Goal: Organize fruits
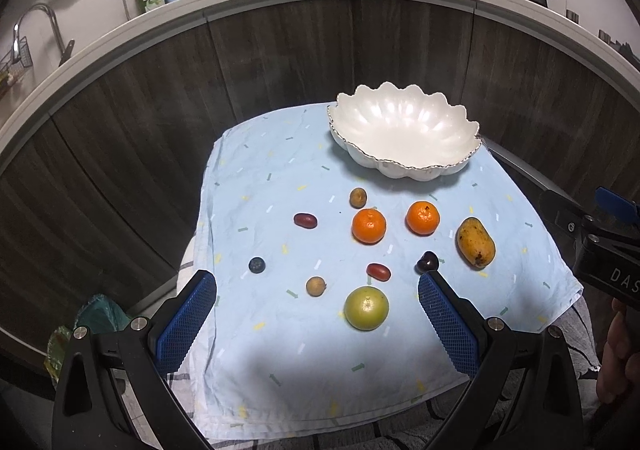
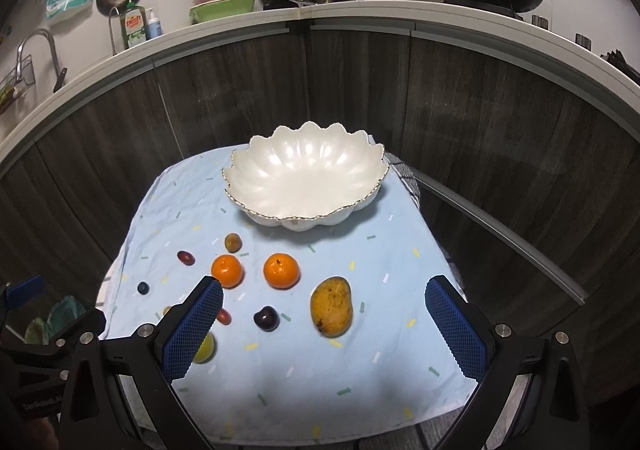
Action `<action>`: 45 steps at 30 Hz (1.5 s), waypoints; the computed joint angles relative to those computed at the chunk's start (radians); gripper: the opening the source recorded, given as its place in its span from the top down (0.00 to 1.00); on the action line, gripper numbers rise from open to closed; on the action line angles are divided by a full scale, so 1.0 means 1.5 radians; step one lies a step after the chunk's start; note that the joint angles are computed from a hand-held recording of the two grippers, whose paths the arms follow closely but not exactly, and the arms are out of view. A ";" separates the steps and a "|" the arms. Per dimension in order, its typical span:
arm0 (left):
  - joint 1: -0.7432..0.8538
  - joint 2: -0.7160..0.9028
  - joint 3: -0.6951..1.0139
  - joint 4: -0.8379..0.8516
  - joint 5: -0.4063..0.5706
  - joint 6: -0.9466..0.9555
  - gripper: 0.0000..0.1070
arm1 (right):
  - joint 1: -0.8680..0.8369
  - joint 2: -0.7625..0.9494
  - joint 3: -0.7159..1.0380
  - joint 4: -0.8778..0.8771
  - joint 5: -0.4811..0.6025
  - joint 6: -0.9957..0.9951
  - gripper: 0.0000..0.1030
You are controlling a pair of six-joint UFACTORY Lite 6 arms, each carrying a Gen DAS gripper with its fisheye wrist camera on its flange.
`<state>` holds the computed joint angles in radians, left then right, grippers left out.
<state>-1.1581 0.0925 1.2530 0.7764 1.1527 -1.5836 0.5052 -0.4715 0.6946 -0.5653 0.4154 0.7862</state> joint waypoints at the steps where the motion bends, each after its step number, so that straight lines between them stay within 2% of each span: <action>1: 0.004 0.003 0.000 0.001 -0.006 0.003 0.04 | -0.004 0.008 0.000 -0.003 -0.007 0.000 0.00; 11: 0.043 0.057 0.005 0.020 -0.084 0.016 0.04 | -0.049 0.086 0.001 -0.033 -0.076 0.011 0.00; 17: 0.071 0.071 -0.004 -0.001 -0.144 0.026 0.10 | -0.067 0.133 0.003 -0.074 -0.107 0.040 0.01; 23: 0.093 0.102 0.005 0.013 -0.172 0.030 0.11 | -0.075 0.183 0.017 -0.113 -0.138 0.066 0.02; 31: 0.124 0.137 -0.002 -0.015 -0.233 0.073 0.14 | -0.077 0.256 0.033 -0.282 -0.164 0.227 0.02; 40: 0.134 0.188 -0.008 -0.045 -0.277 0.089 0.18 | -0.095 0.337 0.054 -0.360 -0.194 0.298 0.08; 45: 0.146 0.206 -0.021 -0.066 -0.317 0.102 0.23 | -0.095 0.377 0.061 -0.493 -0.204 0.429 0.08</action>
<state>-0.9384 0.4020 1.2217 0.6781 0.6771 -1.4309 0.3629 0.0933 0.7867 -1.3055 0.1099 1.4297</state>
